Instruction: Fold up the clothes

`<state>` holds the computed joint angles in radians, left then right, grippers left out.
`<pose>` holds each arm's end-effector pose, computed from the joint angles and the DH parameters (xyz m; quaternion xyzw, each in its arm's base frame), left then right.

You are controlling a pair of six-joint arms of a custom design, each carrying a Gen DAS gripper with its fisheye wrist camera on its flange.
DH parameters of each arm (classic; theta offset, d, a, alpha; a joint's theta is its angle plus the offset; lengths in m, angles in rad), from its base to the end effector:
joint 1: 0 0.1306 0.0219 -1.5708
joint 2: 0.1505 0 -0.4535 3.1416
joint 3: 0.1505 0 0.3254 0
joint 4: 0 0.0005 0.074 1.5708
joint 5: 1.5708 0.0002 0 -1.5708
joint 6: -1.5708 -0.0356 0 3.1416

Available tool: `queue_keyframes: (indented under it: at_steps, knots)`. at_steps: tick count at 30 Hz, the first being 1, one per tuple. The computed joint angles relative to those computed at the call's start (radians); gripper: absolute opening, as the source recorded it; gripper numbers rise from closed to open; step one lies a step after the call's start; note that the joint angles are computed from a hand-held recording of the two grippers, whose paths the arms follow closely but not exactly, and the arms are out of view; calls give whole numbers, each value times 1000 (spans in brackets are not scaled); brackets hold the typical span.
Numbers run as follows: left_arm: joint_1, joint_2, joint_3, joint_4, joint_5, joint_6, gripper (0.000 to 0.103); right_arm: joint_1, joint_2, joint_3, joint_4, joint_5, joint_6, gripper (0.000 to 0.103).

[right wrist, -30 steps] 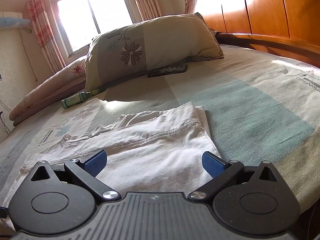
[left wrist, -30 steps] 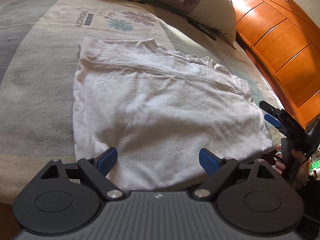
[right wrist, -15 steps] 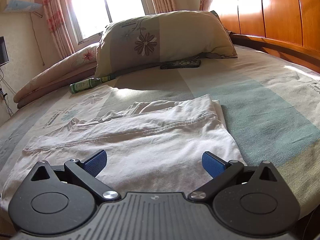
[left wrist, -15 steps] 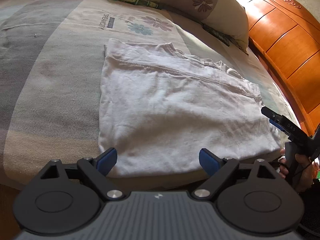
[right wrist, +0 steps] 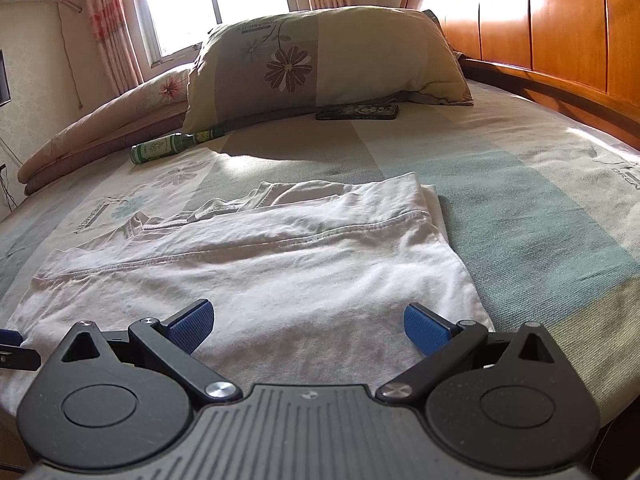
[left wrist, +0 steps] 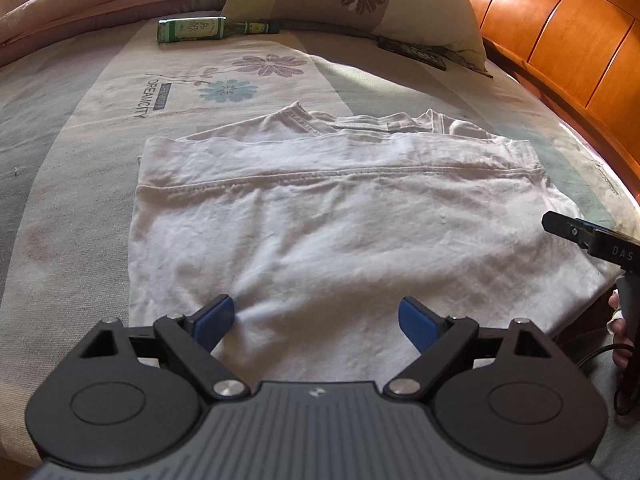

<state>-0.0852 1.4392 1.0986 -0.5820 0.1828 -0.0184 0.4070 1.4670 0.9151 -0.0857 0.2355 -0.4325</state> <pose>0.4008 -0.0412 0.3883 0.0779 0.9412 -0.0971 0.3141 0.3775 0.1532 0.3482 0.0642 0.8862 0.0862 0.4507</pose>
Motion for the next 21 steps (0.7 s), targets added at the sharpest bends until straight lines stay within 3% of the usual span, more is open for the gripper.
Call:
queue_keyframes:
  at_steps: [4, 10, 15, 21]
  knots:
    - [25, -20, 13, -36, 24, 17, 89, -1, 7, 13, -40, -12, 6, 103]
    - [21, -9, 26, 3, 17, 25, 90, 8, 9, 22, -62, -4, 18, 103]
    - [28, 15, 5, 43, -27, 84, 89, 9, 9, 24, -67, 3, 10, 103]
    - [53, -18, 11, 50, 12, 55, 90, 23, -20, 40, -103, -1, -93, 103]
